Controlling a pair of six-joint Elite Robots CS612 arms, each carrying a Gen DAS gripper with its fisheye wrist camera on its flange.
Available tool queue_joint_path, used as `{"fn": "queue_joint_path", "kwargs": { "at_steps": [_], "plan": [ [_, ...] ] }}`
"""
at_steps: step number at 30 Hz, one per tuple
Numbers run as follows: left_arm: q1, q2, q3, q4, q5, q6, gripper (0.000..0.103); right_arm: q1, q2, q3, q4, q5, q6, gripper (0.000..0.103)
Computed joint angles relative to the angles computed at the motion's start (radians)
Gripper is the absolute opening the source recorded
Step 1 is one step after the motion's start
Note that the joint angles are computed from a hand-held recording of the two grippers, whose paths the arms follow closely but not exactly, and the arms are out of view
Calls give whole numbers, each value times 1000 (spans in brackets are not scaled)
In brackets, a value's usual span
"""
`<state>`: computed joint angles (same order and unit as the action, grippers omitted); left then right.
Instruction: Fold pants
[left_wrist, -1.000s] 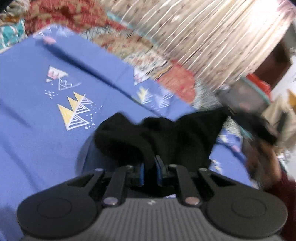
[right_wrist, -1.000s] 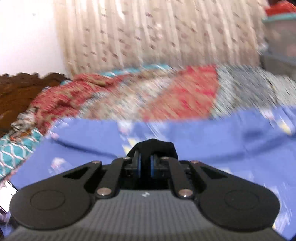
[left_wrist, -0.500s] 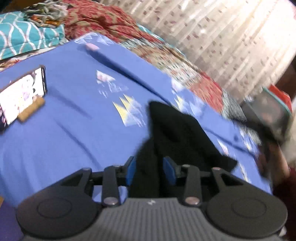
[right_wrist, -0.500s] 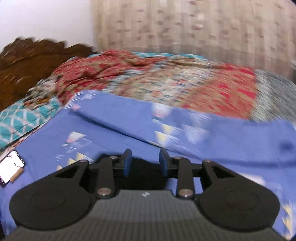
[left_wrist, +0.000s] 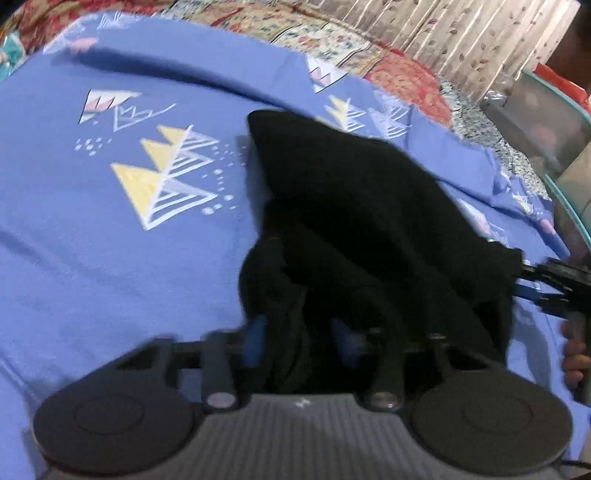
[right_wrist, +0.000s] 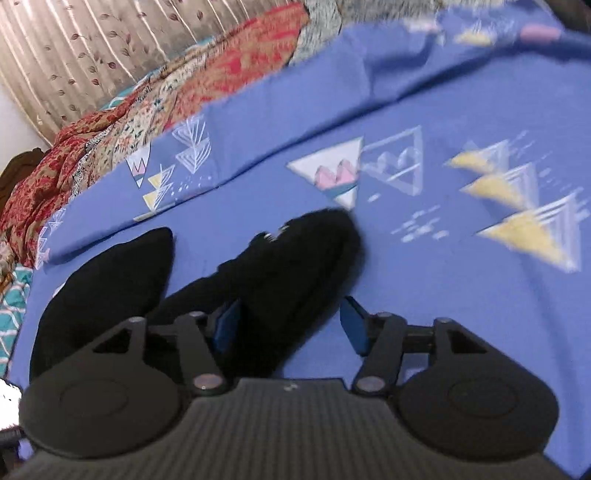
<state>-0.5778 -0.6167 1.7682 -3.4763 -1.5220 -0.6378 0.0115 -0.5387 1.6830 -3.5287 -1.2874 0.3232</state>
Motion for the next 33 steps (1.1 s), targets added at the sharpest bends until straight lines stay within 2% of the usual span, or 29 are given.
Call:
{"fn": "queue_joint_path", "kwargs": {
  "at_steps": [1, 2, 3, 5, 6, 8, 11, 12, 15, 17, 19, 20, 22, 24, 25, 28, 30, 33],
  "plan": [
    [-4, -3, 1, -11, 5, -7, 11, 9, 7, -8, -2, 9, 17, 57],
    [-14, -10, 12, -22, 41, -17, 10, 17, 17, -27, 4, 21, 18, 40],
    [-24, -21, 17, -17, 86, -15, 9, 30, 15, -28, 3, -4, 0, 18],
    [-44, -52, 56, -51, 182, -36, 9, 47, -1, -22, -13, -51, -49, 15],
    [-44, -67, 78, -83, 203, -64, 9, 46, -6, -12, -69, -63, -39, 14],
    [-43, -101, 136, -146, 253, -144, 9, 30, -26, 26, -201, -90, 1, 14],
    [-67, -148, 229, -202, 378, -219, 9, -1, -67, 104, -359, -192, 17, 14],
    [-73, -159, 254, -218, 394, -242, 9, -14, -79, 126, -395, -216, 20, 14],
    [-85, -176, 321, -239, 374, -353, 9, -66, -120, 213, -459, -253, 43, 14],
    [-111, -175, 353, -233, 377, -416, 9, -104, -144, 270, -456, -255, 72, 14],
    [-140, -172, 377, -232, 382, -449, 9, -120, -151, 302, -436, -277, 81, 15],
    [-155, -169, 386, -237, 383, -459, 9, -125, -154, 317, -414, -297, 79, 16],
    [-171, -167, 385, -217, 363, -444, 10, -118, -159, 310, -318, -321, 88, 24],
    [-189, -173, 383, -162, 377, -404, 13, -127, -167, 320, -209, -314, 103, 43],
    [-195, -180, 386, -144, 392, -387, 14, -129, -168, 328, -174, -315, 107, 46],
    [-201, -197, 408, -171, 449, -361, 27, -125, -176, 365, -158, -307, 80, 47],
    [-199, -202, 426, -202, 516, -351, 35, -120, -180, 394, -202, -285, 22, 47],
    [-171, -202, 425, -230, 549, -337, 42, -102, -194, 416, -284, -245, -96, 47]
  ]
}}
